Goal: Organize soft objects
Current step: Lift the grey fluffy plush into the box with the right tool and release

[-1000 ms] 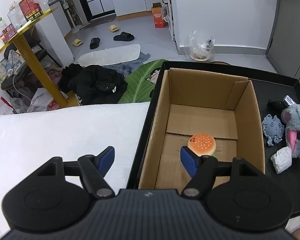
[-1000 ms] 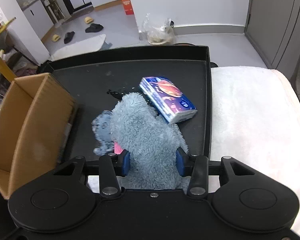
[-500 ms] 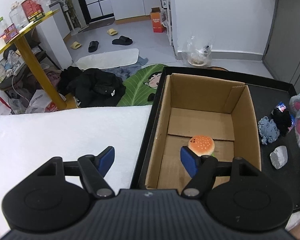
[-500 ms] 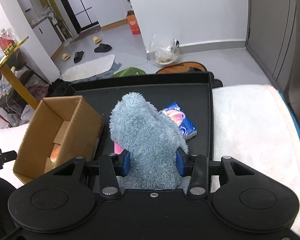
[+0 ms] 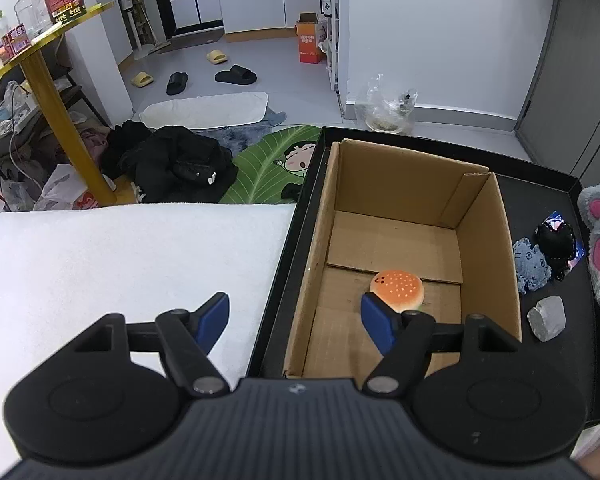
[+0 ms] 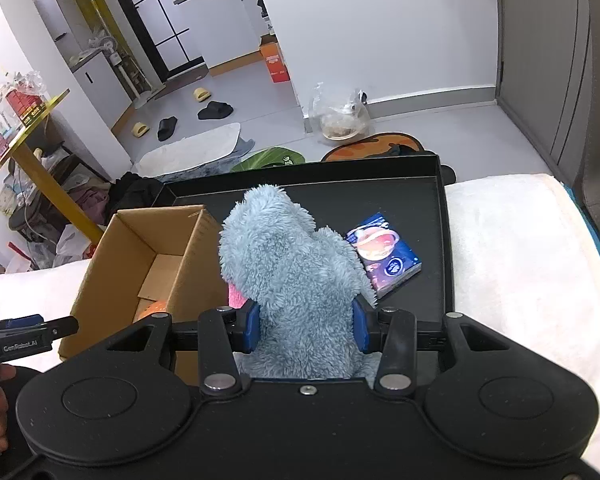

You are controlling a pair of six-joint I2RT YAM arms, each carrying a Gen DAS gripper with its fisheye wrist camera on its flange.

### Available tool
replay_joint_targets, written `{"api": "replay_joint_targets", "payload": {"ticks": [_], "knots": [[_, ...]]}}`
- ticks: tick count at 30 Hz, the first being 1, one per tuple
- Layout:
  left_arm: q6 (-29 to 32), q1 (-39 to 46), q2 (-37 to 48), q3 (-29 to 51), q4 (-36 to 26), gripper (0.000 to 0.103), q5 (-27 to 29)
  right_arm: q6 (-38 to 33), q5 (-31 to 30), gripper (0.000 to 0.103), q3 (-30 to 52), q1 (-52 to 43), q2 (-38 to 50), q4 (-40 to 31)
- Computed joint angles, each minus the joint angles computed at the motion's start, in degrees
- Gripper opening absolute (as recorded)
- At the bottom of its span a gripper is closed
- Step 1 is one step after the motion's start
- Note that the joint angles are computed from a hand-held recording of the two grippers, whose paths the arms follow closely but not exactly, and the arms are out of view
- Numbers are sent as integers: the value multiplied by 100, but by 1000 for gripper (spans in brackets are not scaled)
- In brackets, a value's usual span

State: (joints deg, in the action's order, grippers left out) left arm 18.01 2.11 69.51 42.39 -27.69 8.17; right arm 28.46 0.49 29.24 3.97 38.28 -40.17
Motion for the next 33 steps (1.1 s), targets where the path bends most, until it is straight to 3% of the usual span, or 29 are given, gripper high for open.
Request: {"api": "replay_joint_targets", "payload": {"ticks": [9,14,20,25,33], "knots": [[-36,106,146,-33,118,71,77,494,552,43,178,832,355,241],[-45,215,441,121,42,64,238,650,839,43,428,1298,835,532],[47,388,721,245,-14,50,459,572,1067,43,754,1693,1446,804],[100,558,955,357,-120,30,695,392,1287,44,1022,2060,1960,986],[228,725,1015,339,-106,12,970,112,1574,44,1404,2584,2705,1234]]}}
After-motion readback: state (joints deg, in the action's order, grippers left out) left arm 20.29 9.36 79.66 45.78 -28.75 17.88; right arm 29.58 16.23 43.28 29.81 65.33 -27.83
